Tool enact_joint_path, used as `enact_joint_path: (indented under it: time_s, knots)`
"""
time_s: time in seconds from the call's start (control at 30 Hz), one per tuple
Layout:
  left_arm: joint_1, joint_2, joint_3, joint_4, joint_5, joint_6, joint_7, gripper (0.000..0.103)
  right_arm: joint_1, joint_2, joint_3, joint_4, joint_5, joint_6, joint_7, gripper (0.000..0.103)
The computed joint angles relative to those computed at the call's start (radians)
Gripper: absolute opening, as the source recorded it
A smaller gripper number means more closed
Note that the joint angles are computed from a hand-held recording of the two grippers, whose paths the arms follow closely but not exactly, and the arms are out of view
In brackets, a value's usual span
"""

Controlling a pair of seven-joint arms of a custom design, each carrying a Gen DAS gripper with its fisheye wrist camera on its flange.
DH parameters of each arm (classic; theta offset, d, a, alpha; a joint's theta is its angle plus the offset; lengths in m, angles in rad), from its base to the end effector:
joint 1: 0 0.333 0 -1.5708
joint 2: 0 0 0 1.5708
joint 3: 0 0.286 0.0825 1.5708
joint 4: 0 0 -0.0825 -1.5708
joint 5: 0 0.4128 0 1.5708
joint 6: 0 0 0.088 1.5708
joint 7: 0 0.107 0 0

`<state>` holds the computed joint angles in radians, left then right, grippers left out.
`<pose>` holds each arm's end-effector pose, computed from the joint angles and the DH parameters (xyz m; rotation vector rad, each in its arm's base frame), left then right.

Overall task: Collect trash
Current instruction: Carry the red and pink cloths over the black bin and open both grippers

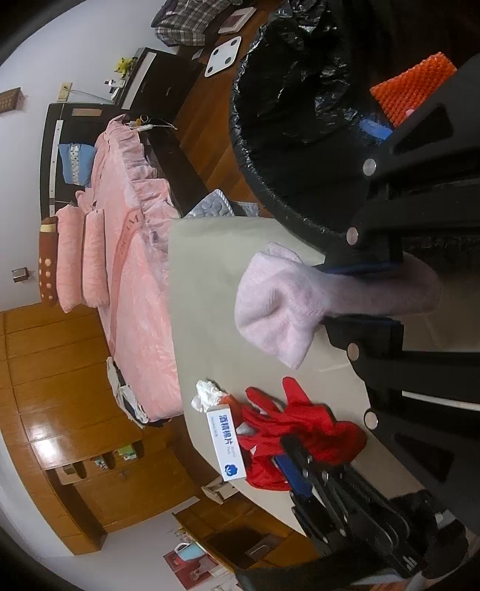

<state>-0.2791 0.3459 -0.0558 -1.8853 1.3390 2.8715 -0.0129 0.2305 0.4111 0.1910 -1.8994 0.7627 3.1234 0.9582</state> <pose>0.6053 -0.2666 0.3199 -1.7513 1.6678 -0.8165 0.6411 0.2119 0.3177 -1.8392 1.4610 -0.4085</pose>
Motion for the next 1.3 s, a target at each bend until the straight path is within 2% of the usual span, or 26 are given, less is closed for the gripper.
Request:
enact_joint_path:
  time_s: [0.1,0.13,0.17,0.37,0.73,0.83,1.0,1.03,1.17,1.3]
  knots:
    - [0.009,0.027,-0.009,0.023,-0.059,-0.004,0.068,0.027,-0.001,-0.004,-0.002,-0.004,0.000,0.005,0.000,0.018]
    - [0.013,0.033,-0.010,0.029,-0.078,0.005,0.087,0.012,0.003,-0.004,-0.006,-0.003,-0.003,0.006,0.004,0.018]
    - [0.013,0.036,-0.009,0.033,-0.092,0.013,0.101,0.005,0.000,-0.006,-0.004,-0.003,-0.002,0.007,0.003,0.018]
    - [-0.026,-0.013,0.026,0.021,0.068,0.046,-0.052,0.004,-0.055,-0.028,0.055,-0.019,0.046,0.045,-0.056,0.018]
    - [-0.016,-0.042,-0.024,0.093,0.280,0.101,-0.223,0.004,-0.211,-0.091,0.205,-0.052,0.252,0.106,-0.269,0.018]
    - [-0.016,-0.033,-0.038,0.117,0.301,0.110,-0.231,0.004,-0.239,-0.106,0.224,-0.060,0.316,0.120,-0.328,0.018]
    - [-0.026,0.000,-0.048,0.162,0.268,0.135,-0.184,0.004,-0.232,-0.143,0.195,-0.084,0.389,0.133,-0.382,0.018]
    - [-0.031,0.009,-0.048,0.175,0.257,0.141,-0.169,0.004,-0.250,-0.152,0.213,-0.092,0.423,0.139,-0.415,0.018]
    - [-0.056,0.058,-0.047,0.233,0.189,0.179,-0.075,0.004,-0.279,-0.187,0.217,-0.108,0.550,0.147,-0.522,0.018]
    - [-0.080,0.116,-0.051,0.288,0.064,0.223,0.074,0.004,-0.237,-0.214,0.140,-0.133,0.571,0.149,-0.523,0.018]
